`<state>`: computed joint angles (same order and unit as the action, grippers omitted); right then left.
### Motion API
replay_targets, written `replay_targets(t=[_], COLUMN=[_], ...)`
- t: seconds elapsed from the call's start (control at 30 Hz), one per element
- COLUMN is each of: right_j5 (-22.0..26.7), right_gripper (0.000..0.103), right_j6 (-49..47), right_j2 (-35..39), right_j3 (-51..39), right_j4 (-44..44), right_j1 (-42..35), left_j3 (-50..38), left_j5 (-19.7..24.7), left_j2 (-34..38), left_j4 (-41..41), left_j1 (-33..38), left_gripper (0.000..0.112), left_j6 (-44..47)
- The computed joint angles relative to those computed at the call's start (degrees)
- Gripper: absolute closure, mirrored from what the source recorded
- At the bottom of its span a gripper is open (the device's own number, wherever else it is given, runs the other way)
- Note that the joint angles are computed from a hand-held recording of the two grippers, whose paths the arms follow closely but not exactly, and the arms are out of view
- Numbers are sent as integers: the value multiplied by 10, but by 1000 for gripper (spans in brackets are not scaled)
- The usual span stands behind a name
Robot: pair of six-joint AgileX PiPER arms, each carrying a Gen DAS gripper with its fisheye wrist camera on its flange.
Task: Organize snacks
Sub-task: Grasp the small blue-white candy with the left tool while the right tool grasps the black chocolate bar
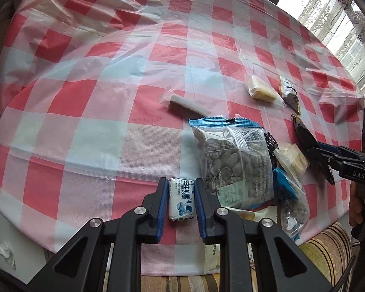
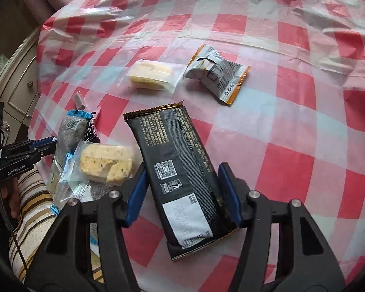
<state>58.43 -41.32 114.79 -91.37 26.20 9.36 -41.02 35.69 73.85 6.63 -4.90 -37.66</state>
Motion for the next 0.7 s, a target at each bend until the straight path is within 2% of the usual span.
replay_targets(t=[0.13,0.17,0.37,0.5,0.6,0.7], right_j5=[-45,-48,-40,-71,-100,-126], right_gripper=[40,36,25,23,26,37], right_j6=[28,22,27,41,56,72], right_j2=[-51,-57,-41,-51,-65,-78], right_j3=[77,87,68,88,109,130], right_j4=[-27,-26,-16,-48,-85,-114], right_j1=[-12,-13,-18,6,22,35], left_j3=[-2,-3,-10,-10,-10,-17], left_j5=[9,12,33,42,49,67], left_j2=[1,2,7,6,7,12], left_j4=[24,31,67,72,81,97], left_j1=[-13,-18,-40,-41,-49,-62], left_gripper=[90,90,89,89,88,87], left_j6=[-28,-37,-72,-81,-91,-104])
